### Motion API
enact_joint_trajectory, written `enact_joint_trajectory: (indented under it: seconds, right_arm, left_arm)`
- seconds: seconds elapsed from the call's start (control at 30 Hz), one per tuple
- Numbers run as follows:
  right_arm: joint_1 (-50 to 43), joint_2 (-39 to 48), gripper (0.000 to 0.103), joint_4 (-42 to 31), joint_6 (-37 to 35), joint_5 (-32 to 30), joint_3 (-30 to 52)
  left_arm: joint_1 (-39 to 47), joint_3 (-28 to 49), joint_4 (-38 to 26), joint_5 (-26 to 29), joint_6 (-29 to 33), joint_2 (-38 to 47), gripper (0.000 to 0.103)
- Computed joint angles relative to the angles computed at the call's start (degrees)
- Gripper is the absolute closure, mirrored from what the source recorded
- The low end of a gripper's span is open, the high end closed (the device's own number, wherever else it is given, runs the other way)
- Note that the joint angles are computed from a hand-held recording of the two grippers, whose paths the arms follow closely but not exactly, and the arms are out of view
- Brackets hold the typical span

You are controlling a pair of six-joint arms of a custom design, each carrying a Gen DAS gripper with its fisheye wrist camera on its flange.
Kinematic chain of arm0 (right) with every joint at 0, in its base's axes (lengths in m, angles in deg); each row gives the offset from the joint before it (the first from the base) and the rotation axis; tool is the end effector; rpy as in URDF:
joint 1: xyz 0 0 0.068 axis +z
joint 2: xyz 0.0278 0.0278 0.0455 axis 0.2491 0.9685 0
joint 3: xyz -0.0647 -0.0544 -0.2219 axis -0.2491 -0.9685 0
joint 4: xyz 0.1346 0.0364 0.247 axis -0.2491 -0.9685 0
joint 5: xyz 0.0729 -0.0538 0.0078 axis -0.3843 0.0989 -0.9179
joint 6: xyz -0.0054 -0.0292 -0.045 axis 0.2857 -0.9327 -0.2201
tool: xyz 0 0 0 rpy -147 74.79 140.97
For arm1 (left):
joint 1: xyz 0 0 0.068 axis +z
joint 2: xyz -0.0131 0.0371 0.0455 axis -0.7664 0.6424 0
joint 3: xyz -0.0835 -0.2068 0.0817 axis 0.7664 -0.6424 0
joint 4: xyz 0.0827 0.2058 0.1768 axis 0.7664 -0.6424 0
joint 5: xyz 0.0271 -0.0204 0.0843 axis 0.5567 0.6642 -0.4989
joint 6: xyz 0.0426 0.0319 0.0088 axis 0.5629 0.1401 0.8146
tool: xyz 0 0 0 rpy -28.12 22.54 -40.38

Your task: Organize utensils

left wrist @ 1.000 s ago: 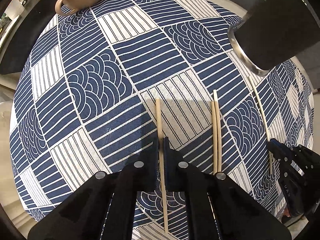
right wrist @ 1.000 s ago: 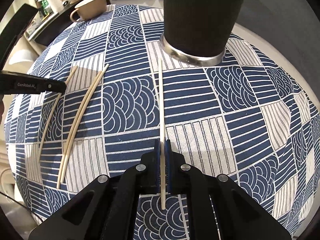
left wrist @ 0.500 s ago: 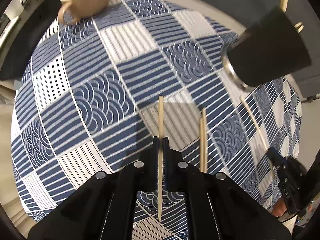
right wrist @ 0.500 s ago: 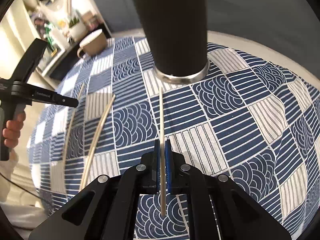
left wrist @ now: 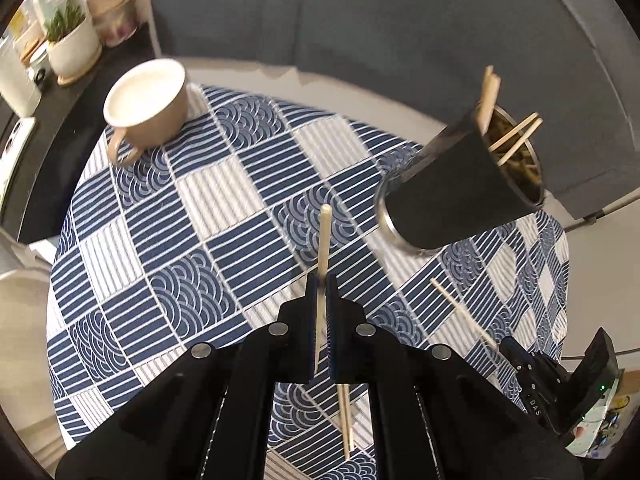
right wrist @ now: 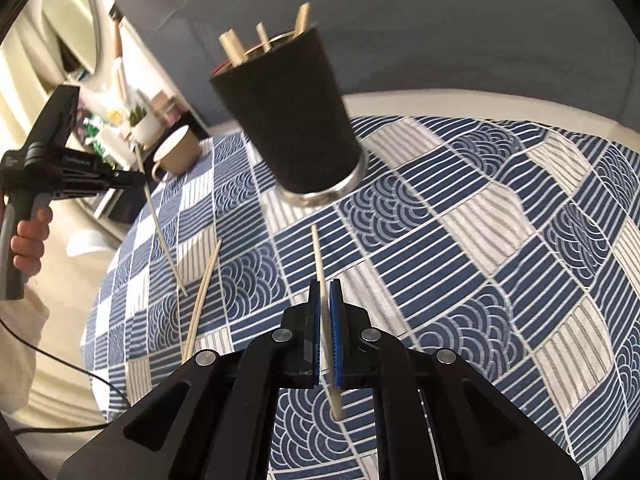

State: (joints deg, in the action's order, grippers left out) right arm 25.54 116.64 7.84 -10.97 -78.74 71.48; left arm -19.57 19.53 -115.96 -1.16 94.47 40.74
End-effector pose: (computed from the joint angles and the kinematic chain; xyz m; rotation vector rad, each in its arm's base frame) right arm 0.1511 0.0434 0.2518 -0.3790 2.5896 0.5839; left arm 0.1758 0.0900 0.2974 -0.3199 2.7751 -0.3039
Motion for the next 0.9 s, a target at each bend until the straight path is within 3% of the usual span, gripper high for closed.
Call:
enact_joint_trajectory:
  seconds: [0.37, 0.7, 0.73, 0.77, 0.83, 0.9]
  right_arm:
    - [-7.35, 6.34, 0.102, 3.15, -3.07, -4.35, 7.67]
    - [-3.93, 13.73, 0.097, 5.35, -4.92, -1.41, 10.1]
    - [-2.2, 14.97, 0.093, 6.24, -4.88, 0.59, 9.71]
    - [-0.71, 16.02, 0.077, 6.68, -4.92, 2.19, 9.38]
    - [1.68, 17.81, 0.063, 6.99, -4.95, 4.35, 8.83]
    - [3.91, 18.53, 0.063, 8.1, -4.79, 6.49, 7.65]
  left_arm:
    - [-3.45, 8.88, -0.75, 3.45, -3.19, 2.47, 0.099]
    - [-6.25, 19.72, -3.05, 5.34, -4.71, 5.41, 0.099]
    - [-6.3, 20.32, -3.21, 5.41, -4.79, 5.57, 0.099]
    - [-6.43, 20.95, -3.42, 5.33, -4.85, 5.65, 0.099]
    - [-6.11, 22.1, -4.2, 5.78, -4.38, 5.69, 0.099]
    - [-5.36, 22.46, -4.82, 5.92, -3.56, 5.64, 0.099]
